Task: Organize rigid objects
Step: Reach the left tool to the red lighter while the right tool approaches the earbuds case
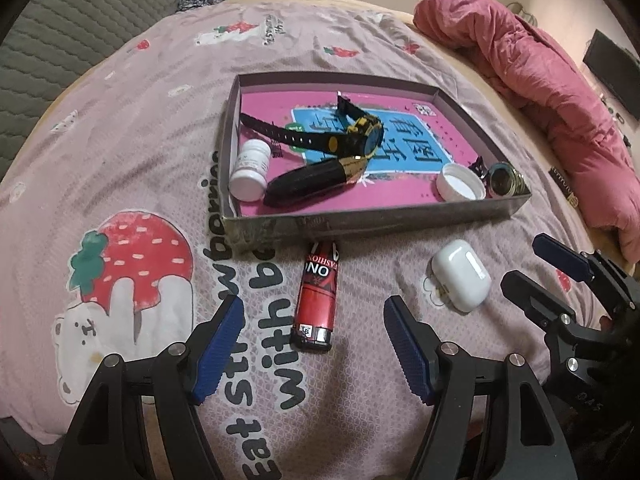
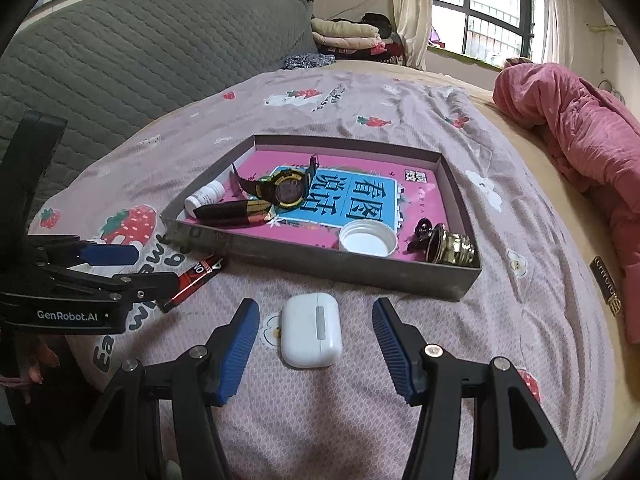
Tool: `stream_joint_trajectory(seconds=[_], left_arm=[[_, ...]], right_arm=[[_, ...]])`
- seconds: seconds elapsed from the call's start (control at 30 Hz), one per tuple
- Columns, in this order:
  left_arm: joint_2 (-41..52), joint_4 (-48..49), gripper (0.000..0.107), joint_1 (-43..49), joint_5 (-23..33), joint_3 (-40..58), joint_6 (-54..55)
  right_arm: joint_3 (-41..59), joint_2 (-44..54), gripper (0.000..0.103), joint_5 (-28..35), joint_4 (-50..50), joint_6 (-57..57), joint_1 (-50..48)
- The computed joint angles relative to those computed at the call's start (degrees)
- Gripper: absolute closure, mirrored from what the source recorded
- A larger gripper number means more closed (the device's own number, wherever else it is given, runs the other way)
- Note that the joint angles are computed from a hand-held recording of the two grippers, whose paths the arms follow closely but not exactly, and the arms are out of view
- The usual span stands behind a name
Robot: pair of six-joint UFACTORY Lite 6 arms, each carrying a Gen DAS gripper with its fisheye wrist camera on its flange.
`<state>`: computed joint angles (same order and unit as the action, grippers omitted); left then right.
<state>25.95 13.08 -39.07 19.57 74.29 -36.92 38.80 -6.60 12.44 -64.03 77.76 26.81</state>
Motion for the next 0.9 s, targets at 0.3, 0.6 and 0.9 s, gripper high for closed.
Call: stream_joint_trajectory(seconds=[0.3,0.6,0.9], left_arm=[[3.77,-0.25,0.033,0.89,-0.45,2.22,0.04],[8.50,3.02,0.033,0.72,0.76,5.71,-2.33],[11.54,4.97,0.035,0.55,0.91,8.02,-3.60]], right_arm=[[-0.42,1.99,0.044,-0.58,-3.55,3.70,-0.03],[-0.04,5.35,0.044,-1.32,-8.59,8.89,0.27],[2.75,11.93,0.044,-1.07,-16.85,16.69,0.52]])
